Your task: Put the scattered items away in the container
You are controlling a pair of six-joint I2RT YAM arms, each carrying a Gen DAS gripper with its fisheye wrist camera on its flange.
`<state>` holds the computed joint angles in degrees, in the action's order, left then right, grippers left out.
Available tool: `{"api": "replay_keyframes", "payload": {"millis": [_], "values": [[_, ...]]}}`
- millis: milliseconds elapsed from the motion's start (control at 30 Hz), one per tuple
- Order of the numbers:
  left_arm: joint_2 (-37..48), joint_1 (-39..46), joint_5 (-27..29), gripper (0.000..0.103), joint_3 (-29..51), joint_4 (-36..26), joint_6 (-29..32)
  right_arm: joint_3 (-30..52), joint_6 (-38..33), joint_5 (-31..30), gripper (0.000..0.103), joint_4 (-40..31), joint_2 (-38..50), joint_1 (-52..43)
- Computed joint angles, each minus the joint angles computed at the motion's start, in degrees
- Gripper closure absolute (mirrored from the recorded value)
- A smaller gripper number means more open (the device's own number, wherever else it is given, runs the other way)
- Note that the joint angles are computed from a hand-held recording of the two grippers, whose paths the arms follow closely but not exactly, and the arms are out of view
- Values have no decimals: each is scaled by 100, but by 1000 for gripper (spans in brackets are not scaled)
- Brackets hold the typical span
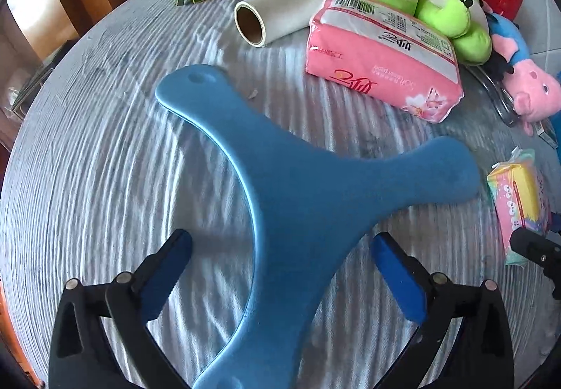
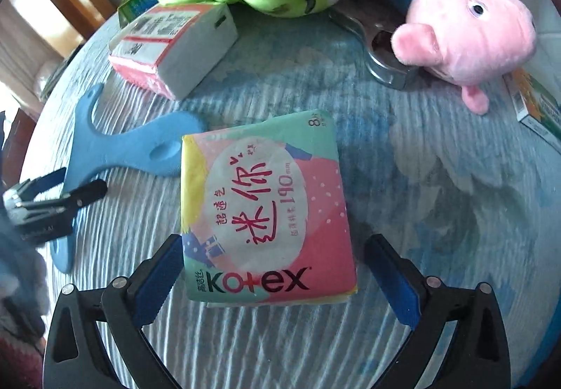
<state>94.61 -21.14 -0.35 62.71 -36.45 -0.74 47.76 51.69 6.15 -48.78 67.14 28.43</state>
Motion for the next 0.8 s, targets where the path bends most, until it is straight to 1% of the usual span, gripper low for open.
{"api": "replay_keyframes", "payload": {"millis": [100, 167, 233, 267, 300, 333, 367, 433, 467, 500, 533, 567, 600, 667, 700, 767, 800], "values": [[-17, -11, 3, 0, 1, 18, -9, -212, 104, -208, 0, 174, -337, -223], [-73, -10, 16, 0, -72, 123, 19, -270, 71, -217, 0, 206, -429, -229], [-89, -7, 13, 0, -53, 81, 40, -239, -99, -155, 0, 38, -475, -170], [15, -22, 7, 0, 150, -184, -2, -169, -88, -128, 0, -43, -403, -151], [-2, 12, 42, 2, 174, -298, 3, -74, -30, -147, 0, -260, -366, -158], [-79, -12, 64, 4, 163, -300, -42, -2, -7, -156, 2, -291, -337, -152], [-143, -51, -1, 4, 170, -257, -80, -33, -10, -103, 2, -411, -583, -110], [-53, -111, -40, 6, 322, -349, -68, 164, -143, 138, 2, -607, -558, -7], [107, -97, 41, 10, 449, -460, -96, 260, -251, 234, 2, -661, -489, 23], [152, -135, -25, 13, 450, -403, -159, 216, -320, 280, 4, -725, -569, 4], [138, -184, -42, 21, 441, -334, -144, 207, -382, 260, 7, -696, -540, -54], [128, -211, -29, 26, 463, -314, -126, 218, -363, 247, 18, -646, -439, -67], [115, -235, -15, 39, 504, -331, -145, 246, -395, 139, 29, -189, -51, -156], [127, -294, -30, 41, 620, -492, -184, 244, -298, 70, 29, -74, 131, -177], [-24, -299, -56, 44, 503, -489, -146, 280, -264, 150, 31, -98, 136, -107], [-264, -453, -275, 47, 414, -494, -159, 378, -175, 269, 32, -240, 84, 39], [-473, -556, -423, 49, 336, -512, -151, 529, -164, 353, 32, -204, 227, 113]]}}
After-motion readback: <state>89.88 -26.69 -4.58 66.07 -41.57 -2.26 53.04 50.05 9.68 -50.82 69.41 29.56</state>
